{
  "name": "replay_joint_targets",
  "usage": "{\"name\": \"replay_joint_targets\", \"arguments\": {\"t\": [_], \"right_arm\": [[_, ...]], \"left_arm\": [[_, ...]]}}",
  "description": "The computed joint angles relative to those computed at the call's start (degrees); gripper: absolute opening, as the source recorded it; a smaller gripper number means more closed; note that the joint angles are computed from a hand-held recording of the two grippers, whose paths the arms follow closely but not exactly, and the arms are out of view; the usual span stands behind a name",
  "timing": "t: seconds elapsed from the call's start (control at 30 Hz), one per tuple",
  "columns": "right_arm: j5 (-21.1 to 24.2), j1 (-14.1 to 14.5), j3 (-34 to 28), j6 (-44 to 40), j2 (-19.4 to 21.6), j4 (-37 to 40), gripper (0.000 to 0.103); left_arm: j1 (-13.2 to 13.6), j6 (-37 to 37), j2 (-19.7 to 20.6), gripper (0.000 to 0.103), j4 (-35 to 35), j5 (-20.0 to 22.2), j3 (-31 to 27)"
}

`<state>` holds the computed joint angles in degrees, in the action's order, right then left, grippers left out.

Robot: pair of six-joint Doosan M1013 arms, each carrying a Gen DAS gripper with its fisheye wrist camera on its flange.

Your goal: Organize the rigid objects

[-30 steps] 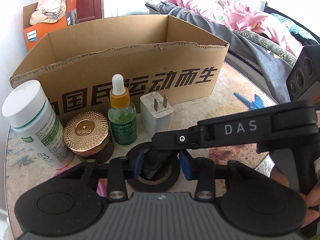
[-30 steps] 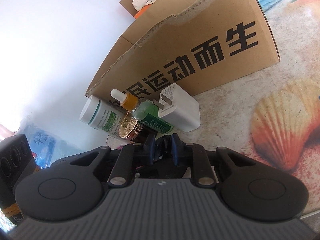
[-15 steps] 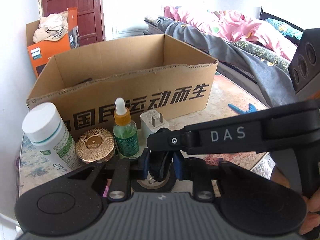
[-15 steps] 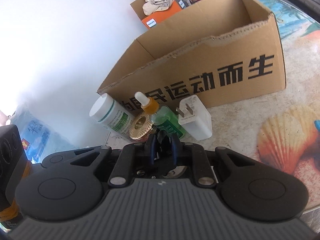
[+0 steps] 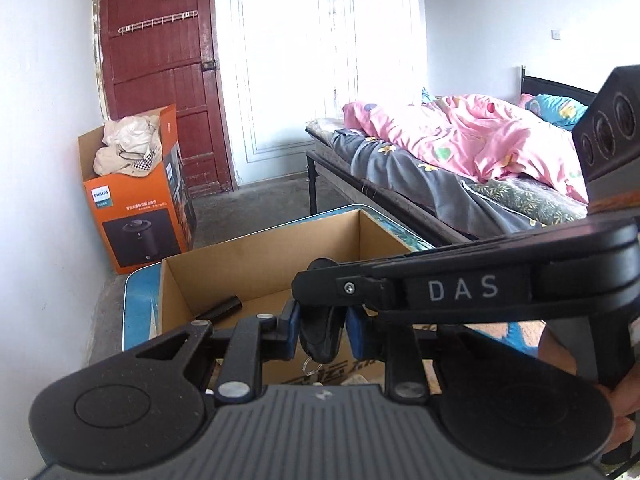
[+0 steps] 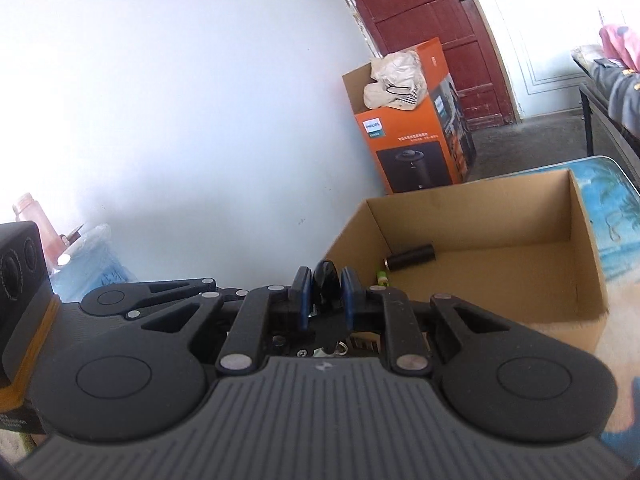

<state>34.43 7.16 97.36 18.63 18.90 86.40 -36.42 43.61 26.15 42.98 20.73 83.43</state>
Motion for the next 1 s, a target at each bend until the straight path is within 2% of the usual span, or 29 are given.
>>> {"name": "replay_joint_targets", "arguments": {"t": [0.07, 0.13, 0.2, 0.33, 0.47, 0.63, 0.73, 0.83, 0.93, 1.0], "right_arm": [[1.54, -0.26, -4.21, 6.53, 2.34, -6.0, 0.015], [5.38, -0.86, -9.39, 16.36, 5.62, -12.77, 0.015], [11.65, -1.45, -16.17, 28.32, 10.2, -20.04, 0.015], [23.53, -2.43, -27.55, 45.35, 19.42, -25.83, 0.015], [29.51, -2.27, -34.56, 53.54, 25.11, -30.42, 0.015], [36.36, -1.27, -43.91, 60.76, 31.09, -36.86, 0.016], [40.19, -0.51, -49.7, 63.94, 34.32, -40.84, 0.017], [40.99, 0.34, -52.83, 66.32, 35.95, -43.86, 0.017], [36.97, 0.72, -51.74, 65.67, 35.13, -45.28, 0.018], [34.41, 0.5, -50.17, 64.94, 34.32, -43.9, 0.021]], "left_arm": [[1.22, 8.58, 1.77, 0.025, -8.73, 1.8, -3.51], [2.26, 15.49, 4.05, 0.025, -15.59, 5.51, -7.5], [3.4, 21.28, 6.86, 0.025, -21.85, 10.6, -11.95], [4.93, 27.37, 12.19, 0.025, -27.4, 20.06, -19.52], [6.44, 31.92, 16.77, 0.024, -32.47, 28.46, -25.91], [7.32, 34.15, 21.17, 0.023, -33.29, 37.12, -32.12], [7.56, 33.69, 22.92, 0.023, -32.86, 40.84, -34.97], [7.58, 32.76, 23.72, 0.025, -32.84, 42.32, -36.56], [7.4, 31.8, 22.77, 0.028, -31.96, 39.89, -35.12], [7.45, 31.3, 21.5, 0.037, -32.86, 37.38, -33.1]]}}
